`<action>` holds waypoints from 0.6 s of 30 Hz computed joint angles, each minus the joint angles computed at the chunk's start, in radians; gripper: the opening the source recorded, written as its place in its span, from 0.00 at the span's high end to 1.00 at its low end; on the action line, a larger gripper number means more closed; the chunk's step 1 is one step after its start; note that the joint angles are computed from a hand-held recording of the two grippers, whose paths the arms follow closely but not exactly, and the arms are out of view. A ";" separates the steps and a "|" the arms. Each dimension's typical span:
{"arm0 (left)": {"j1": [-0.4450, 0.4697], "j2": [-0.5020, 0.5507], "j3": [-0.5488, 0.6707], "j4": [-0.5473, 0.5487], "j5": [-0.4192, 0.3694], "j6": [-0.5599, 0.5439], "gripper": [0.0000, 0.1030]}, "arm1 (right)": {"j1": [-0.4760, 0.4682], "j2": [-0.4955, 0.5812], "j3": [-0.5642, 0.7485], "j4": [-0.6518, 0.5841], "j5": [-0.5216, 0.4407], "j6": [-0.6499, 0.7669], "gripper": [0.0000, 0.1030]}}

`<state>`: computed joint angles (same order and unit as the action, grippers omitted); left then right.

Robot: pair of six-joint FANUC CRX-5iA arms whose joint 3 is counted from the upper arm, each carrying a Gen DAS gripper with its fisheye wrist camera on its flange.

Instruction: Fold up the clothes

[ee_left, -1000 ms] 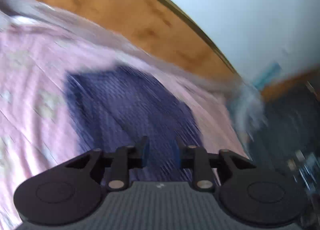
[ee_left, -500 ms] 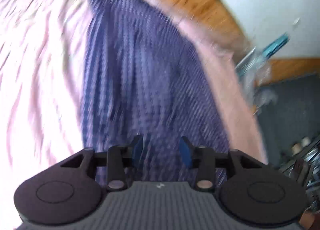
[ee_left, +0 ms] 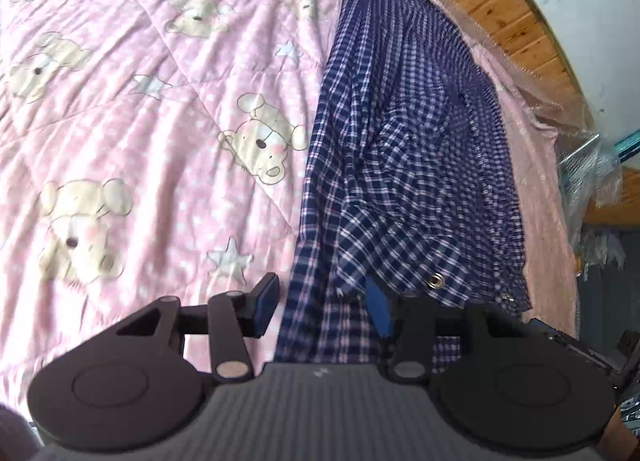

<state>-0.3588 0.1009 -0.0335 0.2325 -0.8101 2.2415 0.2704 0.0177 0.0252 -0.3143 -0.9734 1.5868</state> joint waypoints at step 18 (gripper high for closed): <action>-0.044 -0.120 -0.205 0.054 0.137 0.089 0.44 | 0.037 -0.115 -0.114 -0.070 -0.052 -0.127 0.68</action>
